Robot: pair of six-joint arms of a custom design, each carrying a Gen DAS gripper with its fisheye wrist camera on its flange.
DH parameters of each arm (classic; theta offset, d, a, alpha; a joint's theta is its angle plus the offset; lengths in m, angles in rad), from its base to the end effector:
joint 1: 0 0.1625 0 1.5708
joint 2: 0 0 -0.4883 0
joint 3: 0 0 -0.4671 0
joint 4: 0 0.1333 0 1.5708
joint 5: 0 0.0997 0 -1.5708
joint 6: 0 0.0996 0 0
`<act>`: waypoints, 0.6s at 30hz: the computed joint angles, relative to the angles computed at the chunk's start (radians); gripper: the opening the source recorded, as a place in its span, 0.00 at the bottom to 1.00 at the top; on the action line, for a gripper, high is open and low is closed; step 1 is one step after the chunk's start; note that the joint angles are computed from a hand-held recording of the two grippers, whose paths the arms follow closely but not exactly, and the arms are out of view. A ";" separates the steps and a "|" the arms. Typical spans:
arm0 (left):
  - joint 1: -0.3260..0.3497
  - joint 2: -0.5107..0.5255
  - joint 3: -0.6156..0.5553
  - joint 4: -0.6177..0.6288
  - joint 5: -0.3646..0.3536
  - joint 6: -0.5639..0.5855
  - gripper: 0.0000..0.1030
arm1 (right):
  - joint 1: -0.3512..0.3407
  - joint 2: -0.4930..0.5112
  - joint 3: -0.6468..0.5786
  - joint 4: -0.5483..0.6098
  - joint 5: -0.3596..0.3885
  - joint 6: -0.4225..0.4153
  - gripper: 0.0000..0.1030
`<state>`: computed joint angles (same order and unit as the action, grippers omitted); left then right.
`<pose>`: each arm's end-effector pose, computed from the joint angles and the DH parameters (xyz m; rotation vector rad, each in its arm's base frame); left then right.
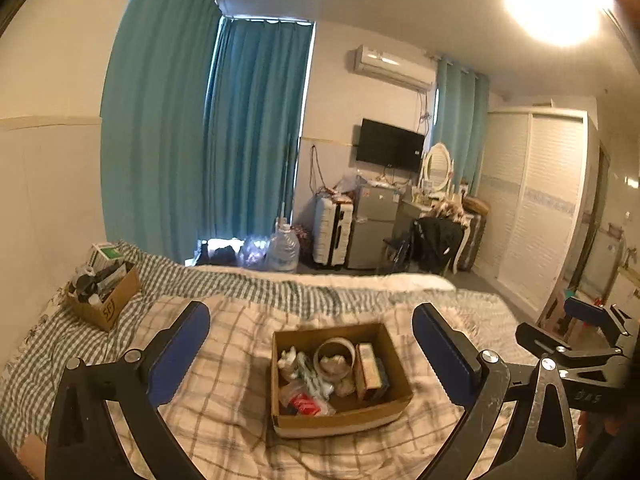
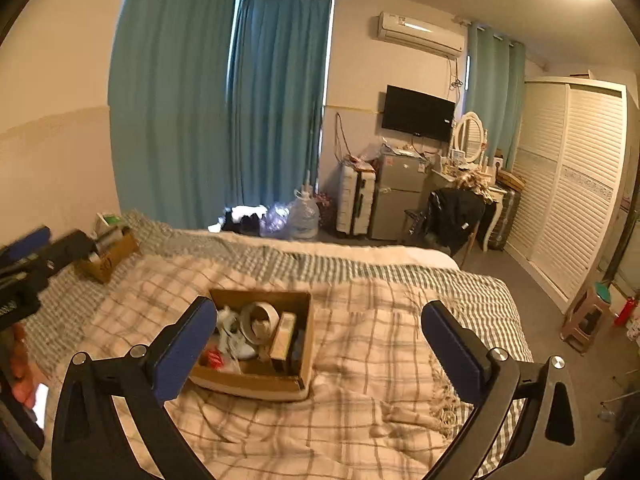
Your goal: Organize objects
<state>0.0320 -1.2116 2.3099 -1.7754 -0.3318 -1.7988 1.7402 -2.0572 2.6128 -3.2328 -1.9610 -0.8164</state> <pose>-0.4139 -0.2408 0.1057 0.4080 2.0200 -1.4754 0.1439 -0.2753 0.3957 0.8022 -2.0592 1.1465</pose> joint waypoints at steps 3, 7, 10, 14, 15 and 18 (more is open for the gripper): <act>0.002 0.043 0.018 0.013 -0.009 -0.043 1.00 | -0.110 0.005 0.051 -0.083 0.096 -0.053 1.00; 0.013 0.104 0.043 0.074 -0.002 -0.187 1.00 | -0.295 0.076 0.111 -0.270 0.323 -0.121 1.00; 0.045 0.135 0.074 -0.037 -0.033 -0.146 1.00 | -0.378 0.098 0.111 -0.216 0.403 -0.098 1.00; 0.050 0.179 0.071 -0.043 -0.060 -0.147 1.00 | -0.405 0.155 0.104 -0.228 0.391 -0.106 1.00; 0.047 0.185 0.076 -0.076 -0.059 -0.119 1.00 | -0.410 0.167 0.104 -0.239 0.388 -0.116 1.00; 0.050 0.203 0.071 -0.120 -0.068 -0.068 1.00 | -0.429 0.174 0.104 -0.246 0.402 -0.114 1.00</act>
<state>0.0822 -1.0089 2.3810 -1.8954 -0.3993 -1.8667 1.3108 -1.8833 2.7166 -3.4790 -1.5594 -0.9307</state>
